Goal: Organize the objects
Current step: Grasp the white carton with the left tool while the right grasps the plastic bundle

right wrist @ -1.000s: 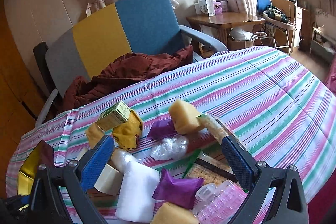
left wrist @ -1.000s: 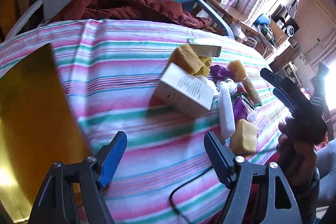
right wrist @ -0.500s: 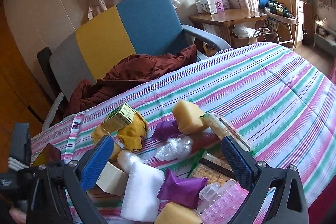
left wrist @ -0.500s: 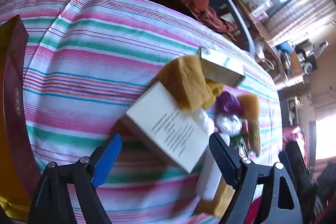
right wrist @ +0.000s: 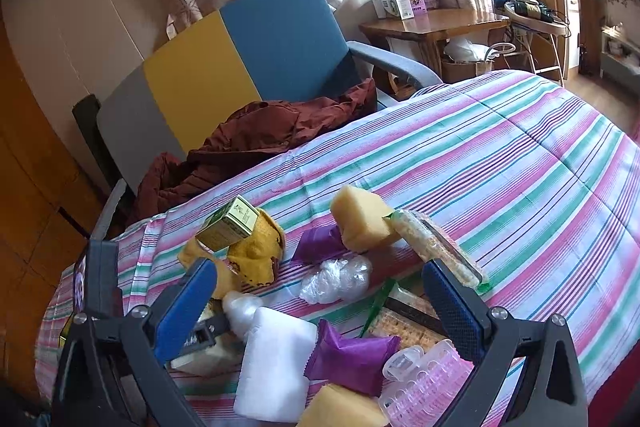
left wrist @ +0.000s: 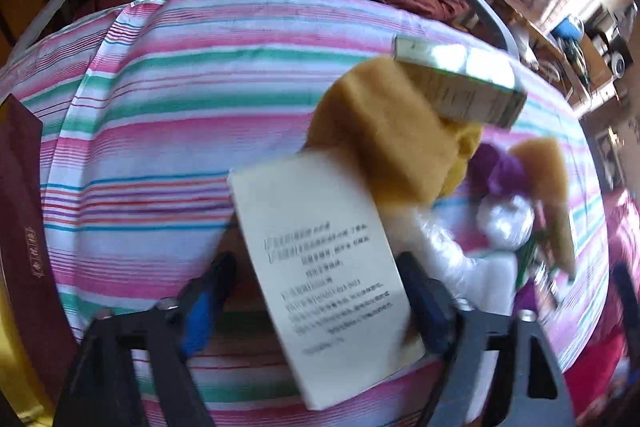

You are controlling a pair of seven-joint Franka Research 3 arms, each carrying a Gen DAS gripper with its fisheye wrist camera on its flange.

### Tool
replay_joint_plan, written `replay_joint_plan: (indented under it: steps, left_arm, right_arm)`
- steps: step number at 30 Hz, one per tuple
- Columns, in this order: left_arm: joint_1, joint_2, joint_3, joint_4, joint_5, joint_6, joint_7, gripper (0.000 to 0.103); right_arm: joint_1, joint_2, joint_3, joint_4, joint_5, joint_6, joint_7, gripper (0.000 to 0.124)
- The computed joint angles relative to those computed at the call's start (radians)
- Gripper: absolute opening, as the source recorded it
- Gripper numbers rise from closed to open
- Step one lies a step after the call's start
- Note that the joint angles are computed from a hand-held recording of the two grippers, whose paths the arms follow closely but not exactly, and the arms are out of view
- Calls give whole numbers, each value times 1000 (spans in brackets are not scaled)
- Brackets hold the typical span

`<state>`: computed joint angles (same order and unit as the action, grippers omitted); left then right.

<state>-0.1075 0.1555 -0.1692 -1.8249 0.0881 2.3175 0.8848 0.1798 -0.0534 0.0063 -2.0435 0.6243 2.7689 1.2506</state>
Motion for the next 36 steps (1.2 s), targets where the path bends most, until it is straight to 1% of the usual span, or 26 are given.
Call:
replay_joint_plan:
  steps: [2, 4, 7, 11, 15, 16, 21, 24, 27, 30, 36]
  left_arm:
    - [-6, -36, 3, -50, 57, 15, 18, 55]
    - [0, -79, 0, -110, 40, 49, 63, 51]
    - [4, -139, 2, -192, 1, 93, 107, 51]
    - [-5, -199, 2, -272, 12, 135, 126, 51]
    - [-13, -254, 6, -344, -2, 170, 134, 51]
    - [-14, -238, 5, -325, 6, 170, 128, 51]
    - [-21, -265, 6, -350, -6, 181, 125, 51]
    - [-25, -285, 6, -383, 10, 204, 125, 51]
    - [-27, -302, 8, -411, 21, 230, 129, 51]
    - [-28, -318, 8, -429, 36, 235, 131, 51]
    - [-37, -361, 3, -472, 50, 245, 111, 50]
  right_arm:
    - [0, -1, 1, -2, -11, 1, 5, 103]
    - [-1, 0, 1, -2, -26, -1, 17, 103]
    - [-3, 4, 1, 2, -42, -10, 29, 103]
    - [-4, 8, 4, 5, -82, -14, 54, 103]
    - [-8, 15, 4, 10, -123, -25, 92, 103]
    - [-9, 16, 4, 10, -129, -25, 98, 103]
    - [-9, 18, 5, 13, -146, -32, 104, 103]
    - [-9, 22, 6, 17, -155, -40, 104, 103]
    - [-7, 24, 7, 21, -151, -51, 93, 103]
    - [-5, 24, 8, 22, -146, -57, 85, 103]
    - [7, 24, 10, 39, -24, -116, -56, 103]
